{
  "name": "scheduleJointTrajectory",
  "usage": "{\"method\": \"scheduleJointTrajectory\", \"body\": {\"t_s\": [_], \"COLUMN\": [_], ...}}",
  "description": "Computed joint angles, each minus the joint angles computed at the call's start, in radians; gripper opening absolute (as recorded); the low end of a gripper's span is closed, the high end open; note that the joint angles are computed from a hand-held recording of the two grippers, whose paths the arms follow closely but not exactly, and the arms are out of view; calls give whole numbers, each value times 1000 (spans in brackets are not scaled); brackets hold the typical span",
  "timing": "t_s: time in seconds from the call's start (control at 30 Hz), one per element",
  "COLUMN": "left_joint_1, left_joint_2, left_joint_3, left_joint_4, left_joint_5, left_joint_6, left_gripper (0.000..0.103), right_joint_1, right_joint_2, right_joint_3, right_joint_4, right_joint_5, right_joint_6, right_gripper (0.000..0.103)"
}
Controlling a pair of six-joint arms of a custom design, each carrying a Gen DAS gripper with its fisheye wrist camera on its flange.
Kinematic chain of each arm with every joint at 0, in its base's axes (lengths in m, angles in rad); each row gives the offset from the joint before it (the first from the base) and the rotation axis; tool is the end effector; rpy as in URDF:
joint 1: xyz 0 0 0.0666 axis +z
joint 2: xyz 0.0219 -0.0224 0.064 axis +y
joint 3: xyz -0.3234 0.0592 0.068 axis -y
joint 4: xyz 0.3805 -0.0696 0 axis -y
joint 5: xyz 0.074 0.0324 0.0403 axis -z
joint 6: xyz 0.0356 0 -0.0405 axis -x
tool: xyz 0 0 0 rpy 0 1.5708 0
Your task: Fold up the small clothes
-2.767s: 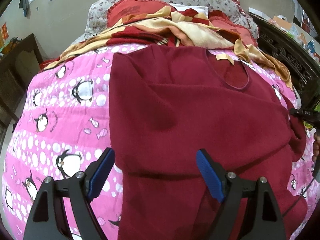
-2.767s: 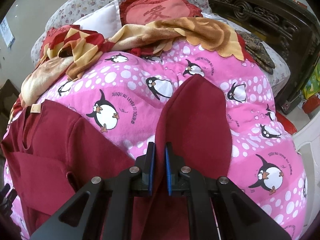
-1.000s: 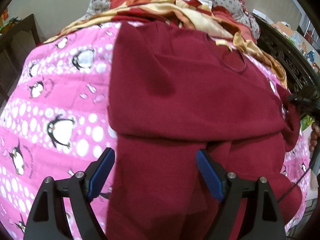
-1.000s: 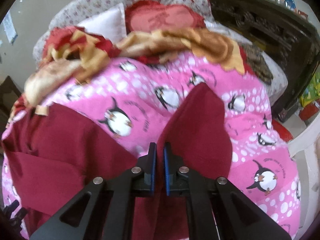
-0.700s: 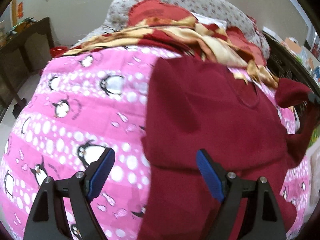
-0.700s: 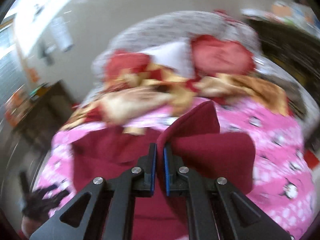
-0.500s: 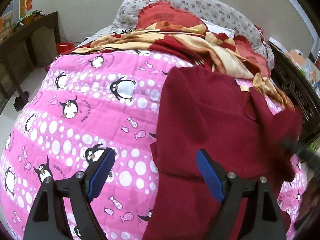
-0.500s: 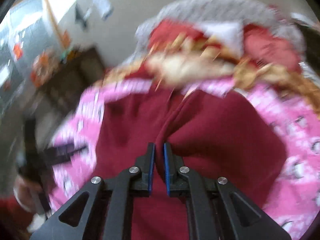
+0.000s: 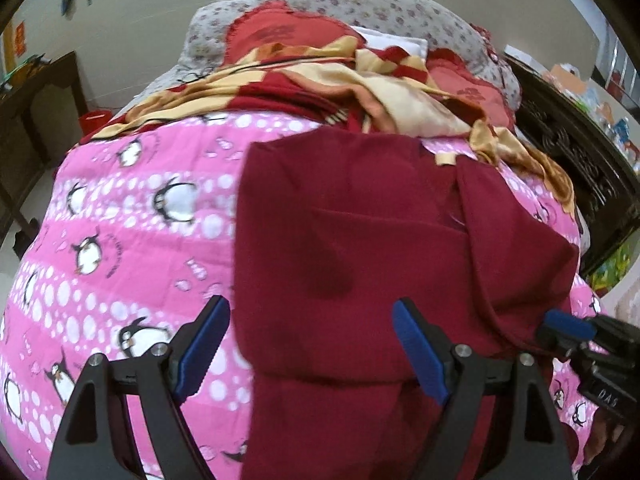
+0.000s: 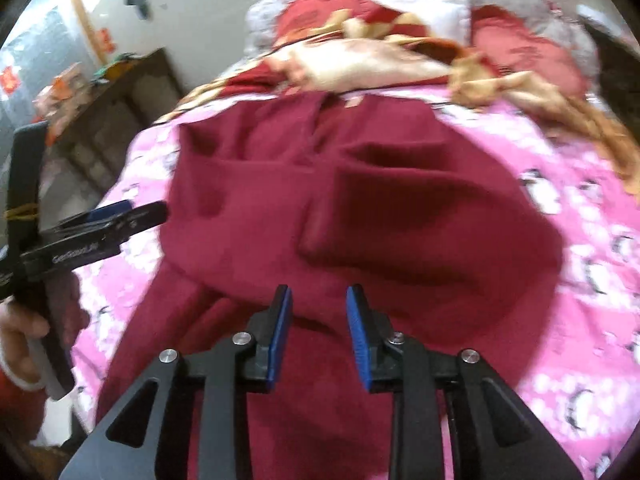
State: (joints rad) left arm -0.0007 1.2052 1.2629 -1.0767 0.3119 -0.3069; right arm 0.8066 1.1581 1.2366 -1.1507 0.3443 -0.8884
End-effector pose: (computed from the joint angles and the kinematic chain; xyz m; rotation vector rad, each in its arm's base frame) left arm 0.4060 -0.0116 0.3869 0.5003 2.4901 -0.2847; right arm 0.2754 0.2694 0.3894 0.2173 2.5463 0.1935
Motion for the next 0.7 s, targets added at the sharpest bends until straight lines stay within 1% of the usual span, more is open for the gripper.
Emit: {"method": "scheduleJointTrajectory", "body": {"t_s": [0.07,0.1,0.2,0.27,0.33,0.43,0.5,0.57,0.63,0.67,0.7], "left_joint_1": [-26,-41,-88,-133,-173,-225,-266,-303,-330,-340,-348], "left_joint_2": [2,8,42,82,128,206,257,299,341,358,372], "left_joint_3": [2,10,54,100,150,229,271,302,333,346,355], "left_joint_4": [14,21,38,56,56,51,54,60,51,46,44], "left_joint_5": [-14,-15,2,3,-3,12,-23,-58,-78,-79,-70], "left_joint_6": [-2,-4,1,5,6,21,36,30,27,32,39], "left_gripper": [87,87,87,87,87,87,86,86,80,70,56], "right_joint_1": [1,-1,-23,-39,-48,-55,-49,-47,-49,-49,-49], "right_joint_2": [-5,-13,-71,-104,-141,-202,-222,-240,-256,-260,-265], "right_joint_3": [12,8,-40,-71,-103,-155,-169,-183,-197,-200,-204], "right_joint_4": [-60,-75,-68,-73,-65,-41,-44,-41,-34,-34,-34], "right_joint_5": [54,67,57,55,50,39,50,50,50,50,49], "right_joint_6": [-34,-50,-81,-114,-142,-178,-193,-200,-208,-212,-215], "right_gripper": [42,42,42,42,42,42,42,42,42,42,42]}}
